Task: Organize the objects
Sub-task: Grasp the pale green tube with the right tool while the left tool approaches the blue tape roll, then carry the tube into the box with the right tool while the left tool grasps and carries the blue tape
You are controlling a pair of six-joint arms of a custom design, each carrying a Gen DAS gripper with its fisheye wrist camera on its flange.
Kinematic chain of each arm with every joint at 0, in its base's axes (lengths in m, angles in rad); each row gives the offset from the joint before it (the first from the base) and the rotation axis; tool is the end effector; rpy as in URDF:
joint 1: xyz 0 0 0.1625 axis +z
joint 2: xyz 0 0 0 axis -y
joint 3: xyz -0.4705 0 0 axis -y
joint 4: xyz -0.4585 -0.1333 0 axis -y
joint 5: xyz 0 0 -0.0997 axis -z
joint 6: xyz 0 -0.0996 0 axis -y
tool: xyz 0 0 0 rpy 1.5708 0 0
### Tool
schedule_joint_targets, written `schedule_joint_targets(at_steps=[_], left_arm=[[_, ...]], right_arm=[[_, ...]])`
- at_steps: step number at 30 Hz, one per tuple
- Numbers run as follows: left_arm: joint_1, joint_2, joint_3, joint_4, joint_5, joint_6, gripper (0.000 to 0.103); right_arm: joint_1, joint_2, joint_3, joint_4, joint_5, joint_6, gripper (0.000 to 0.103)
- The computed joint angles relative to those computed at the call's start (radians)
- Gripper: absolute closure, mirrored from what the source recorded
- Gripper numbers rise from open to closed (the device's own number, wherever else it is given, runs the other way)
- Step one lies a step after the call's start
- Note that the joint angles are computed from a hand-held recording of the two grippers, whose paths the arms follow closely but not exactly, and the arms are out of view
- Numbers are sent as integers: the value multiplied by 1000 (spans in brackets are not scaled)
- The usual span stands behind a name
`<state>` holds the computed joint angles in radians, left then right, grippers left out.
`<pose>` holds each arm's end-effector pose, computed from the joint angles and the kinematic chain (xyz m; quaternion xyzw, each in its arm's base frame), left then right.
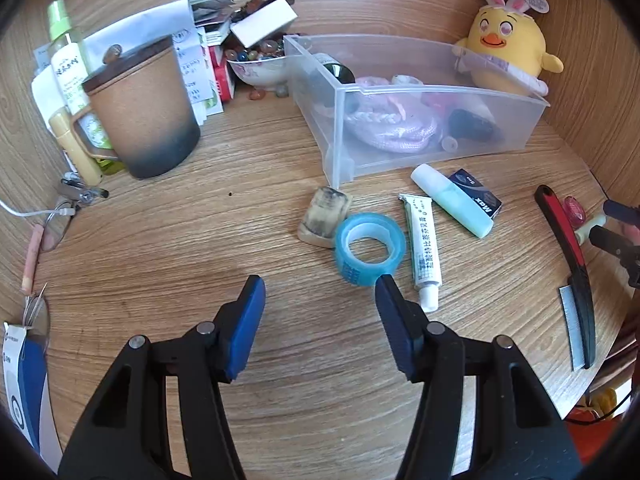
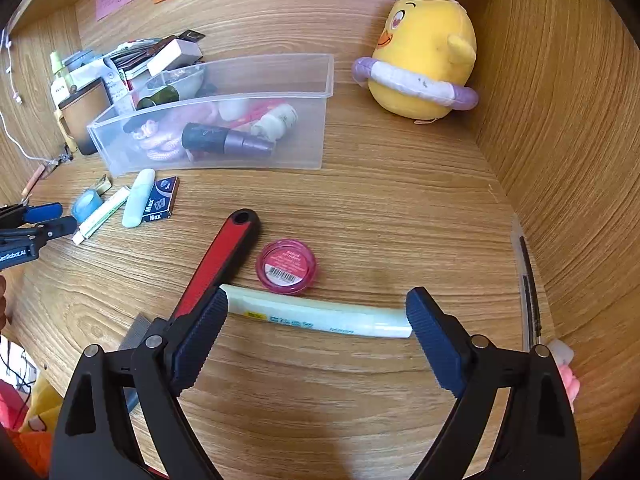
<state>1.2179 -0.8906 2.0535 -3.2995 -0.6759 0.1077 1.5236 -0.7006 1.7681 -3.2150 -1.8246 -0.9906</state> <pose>-0.0078 -0.6316 0.1083 0.0800 0.8704 -0.3006 0.3816 0.0743 -0.7213 0.0377 0.4001 -0.8635 0.1848 0.2453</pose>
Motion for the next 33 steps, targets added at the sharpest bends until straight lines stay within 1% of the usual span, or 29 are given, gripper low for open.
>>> schedule_joint_targets(at_steps=[3, 6, 7, 9, 11, 13, 14, 16, 17, 18, 19, 20, 22, 24, 26, 27, 28, 29, 31, 33], left_arm=[[7, 3, -23, 29, -16, -18, 45], [9, 8, -36, 32, -28, -17, 45], [8, 11, -38, 30, -31, -11, 45], [5, 15, -42, 34, -40, 1, 45], [0, 24, -46, 24, -39, 28, 45], [-4, 34, -54, 8, -32, 51, 45], [-4, 35, -57, 8, -31, 50, 45], [-2, 29, -58, 11, -40, 46, 45], [-1, 27, -57, 6, -41, 49, 45], [-4, 26, -53, -6, -34, 54, 45], [-8, 25, -46, -25, -27, 61, 45], [-10, 22, -40, -35, -28, 66, 45], [-13, 8, -23, -45, -47, 63, 45], [-14, -7, -7, -34, -70, 48, 45], [-14, -13, 1, -19, -81, 33, 45], [-14, -14, 4, -15, -84, 30, 47], [-14, -12, 5, -16, -86, 36, 57], [-15, -6, 2, -12, -78, 41, 69], [-13, 0, -6, 6, -79, 33, 77], [-8, 7, -20, 24, -92, 30, 79]], right_arm=[[-11, -17, -44, 168, 45, 9, 14], [-18, -20, -74, 248, 65, 21, 14], [-23, -23, -88, 298, 76, 26, 15], [-27, -25, -100, 338, 76, 29, 16], [-28, -22, -95, 320, 63, 10, 23], [-24, -24, -81, 295, 48, -21, 35], [-23, -25, -76, 289, 43, -35, 38], [-19, -27, -58, 261, 24, -71, 49], [-17, -28, -49, 247, 16, -88, 51], [-18, -31, -44, 242, 13, -97, 57], [-19, -36, -38, 244, 15, -103, 63], [-20, -41, -35, 251, 17, -101, 65], [-20, -47, -26, 248, 8, -106, 76], [-19, -53, -20, 251, -1, -110, 83], [-19, -58, -13, 252, -5, -107, 87], [-19, -60, -7, 247, -6, -109, 89], [-20, -62, -1, 239, -3, -107, 89], [-21, -62, 3, 233, 2, -104, 89], [-22, -61, 11, 220, 14, -101, 89], [-21, -59, 16, 210, 22, -100, 89]])
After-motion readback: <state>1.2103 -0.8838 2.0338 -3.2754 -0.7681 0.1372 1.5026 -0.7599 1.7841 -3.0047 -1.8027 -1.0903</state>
